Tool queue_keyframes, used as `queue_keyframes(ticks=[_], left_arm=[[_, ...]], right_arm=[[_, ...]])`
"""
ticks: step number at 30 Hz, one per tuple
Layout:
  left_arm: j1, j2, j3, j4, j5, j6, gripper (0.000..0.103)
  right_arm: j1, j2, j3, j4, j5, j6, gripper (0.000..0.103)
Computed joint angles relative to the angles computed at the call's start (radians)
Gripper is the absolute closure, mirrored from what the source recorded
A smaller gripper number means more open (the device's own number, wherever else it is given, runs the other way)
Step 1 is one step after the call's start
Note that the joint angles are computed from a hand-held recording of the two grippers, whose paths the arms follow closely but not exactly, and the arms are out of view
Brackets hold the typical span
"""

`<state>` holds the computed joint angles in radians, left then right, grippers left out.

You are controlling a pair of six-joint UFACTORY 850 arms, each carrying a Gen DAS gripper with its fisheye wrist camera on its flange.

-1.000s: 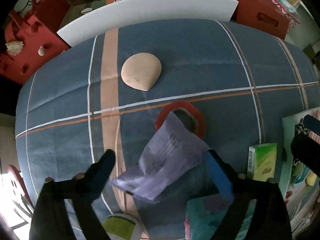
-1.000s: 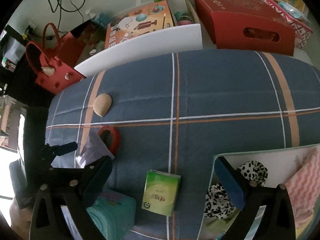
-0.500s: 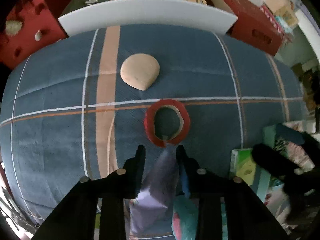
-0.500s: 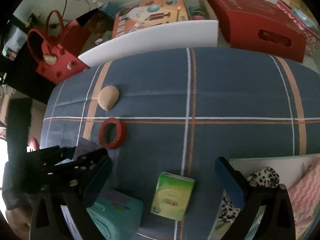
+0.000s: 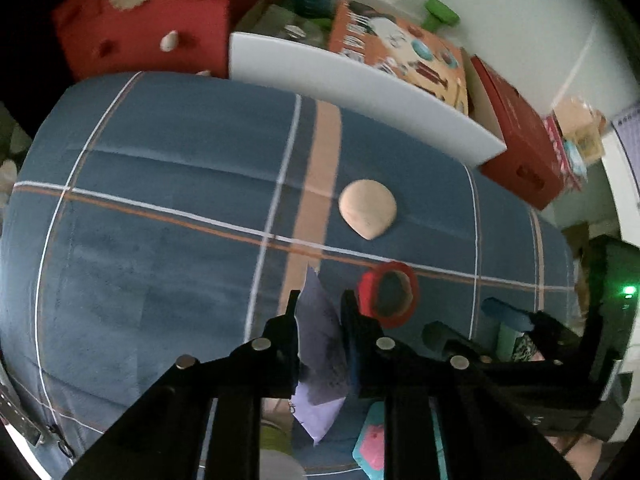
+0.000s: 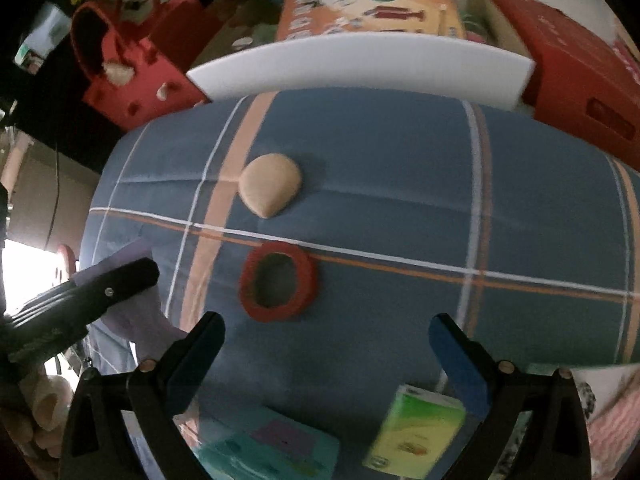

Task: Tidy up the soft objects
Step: 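Grasp the red tape ring with the right tool while the left tool holds the lavender packet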

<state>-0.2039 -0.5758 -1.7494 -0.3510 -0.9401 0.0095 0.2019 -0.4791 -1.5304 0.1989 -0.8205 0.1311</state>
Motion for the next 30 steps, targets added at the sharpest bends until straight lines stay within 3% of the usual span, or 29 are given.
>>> queue_keyframes(ticks=[3,13,22,30], left_arm=[[0.009,0.017,0.022,-0.008,0.028,-0.015,0.085],[0.035,0.021,0.032,-0.032,0.056,-0.027,0.085],[0.043,0.011,0.03,-0.034,0.043,-0.03,0.085],[0.043,0.032,0.046,-0.037,0.043,-0.037,0.085]], right_arm=[[0.029,-0.046,-0.055,-0.051,-0.032,0.012,0.001],[0.078,-0.162,-0.184,-0.113,-0.138,0.006,0.019],[0.09,-0.224,-0.256,-0.138,-0.177,0.024,0.045],[0.091,-0.165,-0.191,-0.091,-0.125,-0.001,0.046]])
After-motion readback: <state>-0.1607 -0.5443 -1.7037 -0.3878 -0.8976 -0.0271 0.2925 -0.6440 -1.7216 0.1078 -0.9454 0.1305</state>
